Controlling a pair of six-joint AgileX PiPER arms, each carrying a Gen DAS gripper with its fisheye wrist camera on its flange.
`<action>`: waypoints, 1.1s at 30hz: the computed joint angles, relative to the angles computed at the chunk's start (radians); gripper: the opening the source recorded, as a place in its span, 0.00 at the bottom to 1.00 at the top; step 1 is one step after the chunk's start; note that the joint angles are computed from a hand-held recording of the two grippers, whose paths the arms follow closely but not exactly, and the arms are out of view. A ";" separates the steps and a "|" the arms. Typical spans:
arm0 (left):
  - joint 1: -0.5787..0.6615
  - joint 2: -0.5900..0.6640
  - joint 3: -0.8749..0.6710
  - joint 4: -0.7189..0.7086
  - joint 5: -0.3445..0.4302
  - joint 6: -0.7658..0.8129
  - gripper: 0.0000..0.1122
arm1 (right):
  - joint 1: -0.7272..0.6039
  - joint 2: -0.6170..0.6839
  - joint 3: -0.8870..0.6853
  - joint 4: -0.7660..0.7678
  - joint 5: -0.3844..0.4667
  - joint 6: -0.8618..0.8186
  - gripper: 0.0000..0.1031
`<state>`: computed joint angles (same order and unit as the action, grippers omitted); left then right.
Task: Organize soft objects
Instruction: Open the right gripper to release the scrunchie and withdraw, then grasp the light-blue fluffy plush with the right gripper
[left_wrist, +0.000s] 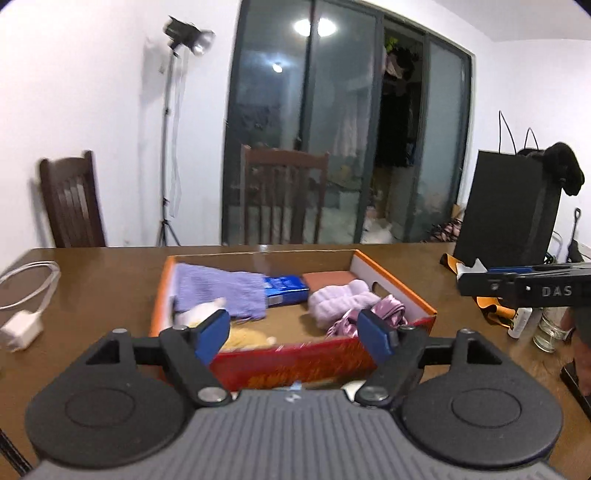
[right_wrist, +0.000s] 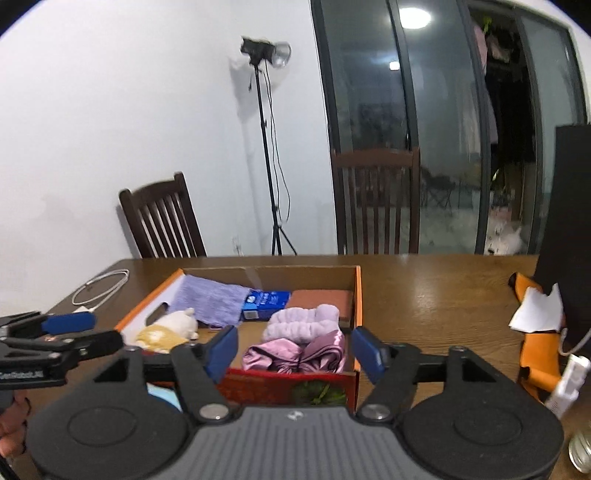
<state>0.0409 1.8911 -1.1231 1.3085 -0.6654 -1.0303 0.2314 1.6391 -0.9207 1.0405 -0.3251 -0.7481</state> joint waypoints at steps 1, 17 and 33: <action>0.027 -0.032 0.051 -0.018 -0.022 0.034 0.73 | 0.032 -0.031 0.041 0.003 -0.038 0.006 0.69; 0.402 -0.192 0.521 -0.025 -0.273 0.348 0.87 | 0.658 -0.074 0.468 0.138 -0.548 0.373 0.86; 0.194 -0.009 0.285 -0.021 -0.127 0.190 0.75 | 0.352 0.044 0.268 -0.207 -0.269 0.455 0.61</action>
<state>0.2349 1.8824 -0.8380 1.2874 -0.7925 -0.8408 0.5832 1.6831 -0.6527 0.8331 -0.5942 -0.2928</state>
